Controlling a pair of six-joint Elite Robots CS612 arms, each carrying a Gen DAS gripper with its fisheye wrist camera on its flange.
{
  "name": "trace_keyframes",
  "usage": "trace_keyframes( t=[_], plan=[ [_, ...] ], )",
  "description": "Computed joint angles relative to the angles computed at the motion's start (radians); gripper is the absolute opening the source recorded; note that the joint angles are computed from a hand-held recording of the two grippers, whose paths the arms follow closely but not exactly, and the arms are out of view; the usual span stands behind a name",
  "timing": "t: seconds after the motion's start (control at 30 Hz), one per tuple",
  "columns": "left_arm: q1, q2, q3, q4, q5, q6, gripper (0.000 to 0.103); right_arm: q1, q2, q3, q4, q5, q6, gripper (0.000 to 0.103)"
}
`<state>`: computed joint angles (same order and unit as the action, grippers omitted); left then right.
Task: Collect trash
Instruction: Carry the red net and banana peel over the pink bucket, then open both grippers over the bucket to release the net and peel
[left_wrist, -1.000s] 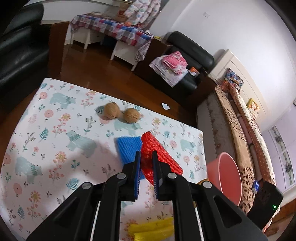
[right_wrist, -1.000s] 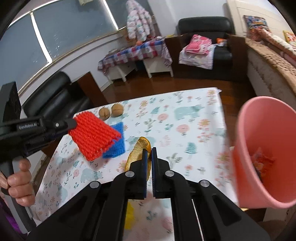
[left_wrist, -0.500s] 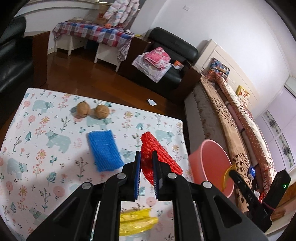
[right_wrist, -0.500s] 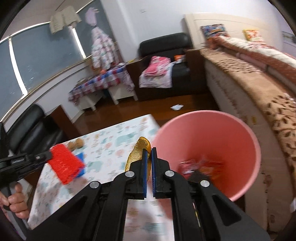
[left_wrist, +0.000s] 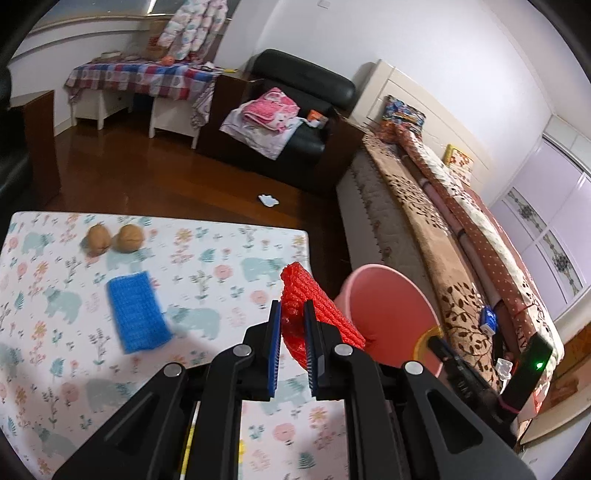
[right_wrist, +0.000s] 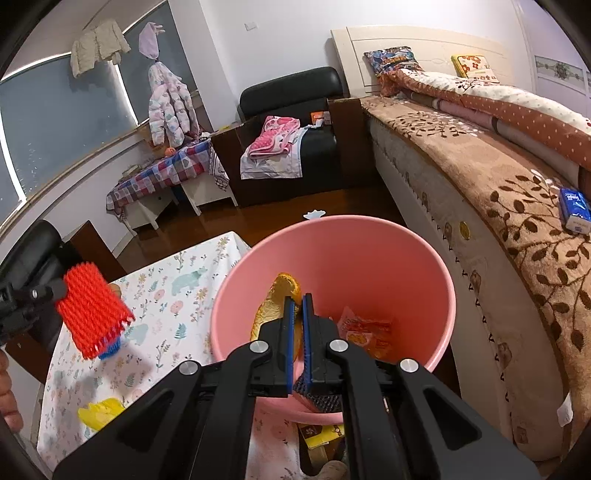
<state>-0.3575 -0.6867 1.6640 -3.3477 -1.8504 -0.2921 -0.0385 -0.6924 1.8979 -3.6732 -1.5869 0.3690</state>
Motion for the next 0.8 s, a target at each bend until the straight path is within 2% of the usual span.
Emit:
trace_keyframes(
  t=[0.43, 0.8],
  plan=[
    [-0.071, 0.029, -0.07, 0.078, -0.009, 0.069, 0.011, -0.02, 0.009, 0.014, -0.02, 0.001, 0.015, 0.004],
    [-0.108, 0.066, -0.126, 0.148, 0.016, 0.107, 0.011, -0.036, 0.02, 0.009, -0.012, 0.007, 0.04, 0.005]
  ],
)
